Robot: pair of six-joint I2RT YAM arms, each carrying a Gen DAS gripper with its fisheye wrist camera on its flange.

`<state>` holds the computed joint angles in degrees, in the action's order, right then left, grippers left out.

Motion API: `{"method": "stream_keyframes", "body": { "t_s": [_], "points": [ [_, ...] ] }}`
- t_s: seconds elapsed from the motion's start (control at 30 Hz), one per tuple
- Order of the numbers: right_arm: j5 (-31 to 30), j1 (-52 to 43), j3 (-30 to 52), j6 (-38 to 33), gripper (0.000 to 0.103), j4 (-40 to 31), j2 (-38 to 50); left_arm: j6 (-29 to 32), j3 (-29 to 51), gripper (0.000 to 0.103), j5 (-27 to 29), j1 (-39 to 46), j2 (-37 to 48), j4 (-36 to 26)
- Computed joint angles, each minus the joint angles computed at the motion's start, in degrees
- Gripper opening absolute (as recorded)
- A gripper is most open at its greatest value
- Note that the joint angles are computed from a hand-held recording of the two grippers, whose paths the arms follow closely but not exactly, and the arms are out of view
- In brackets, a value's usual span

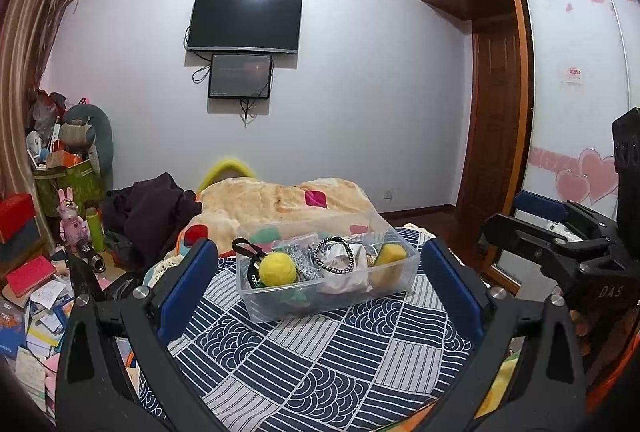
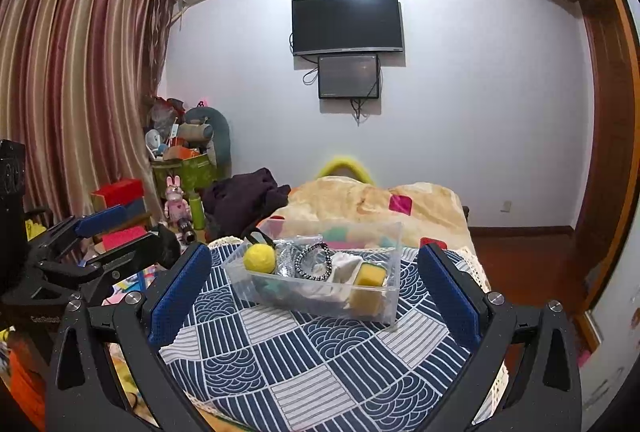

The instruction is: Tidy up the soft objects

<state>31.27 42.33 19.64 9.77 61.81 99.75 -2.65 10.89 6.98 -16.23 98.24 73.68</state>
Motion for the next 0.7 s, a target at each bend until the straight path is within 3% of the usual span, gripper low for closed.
{"method": "stream_keyframes", "body": {
  "t_s": [0.7],
  "points": [
    [1.31,1.20,-0.23,0.91,0.103,-1.10,-1.27,0.35,-0.43,0.103,1.19,0.77,-0.28,-0.13]
  ]
}}
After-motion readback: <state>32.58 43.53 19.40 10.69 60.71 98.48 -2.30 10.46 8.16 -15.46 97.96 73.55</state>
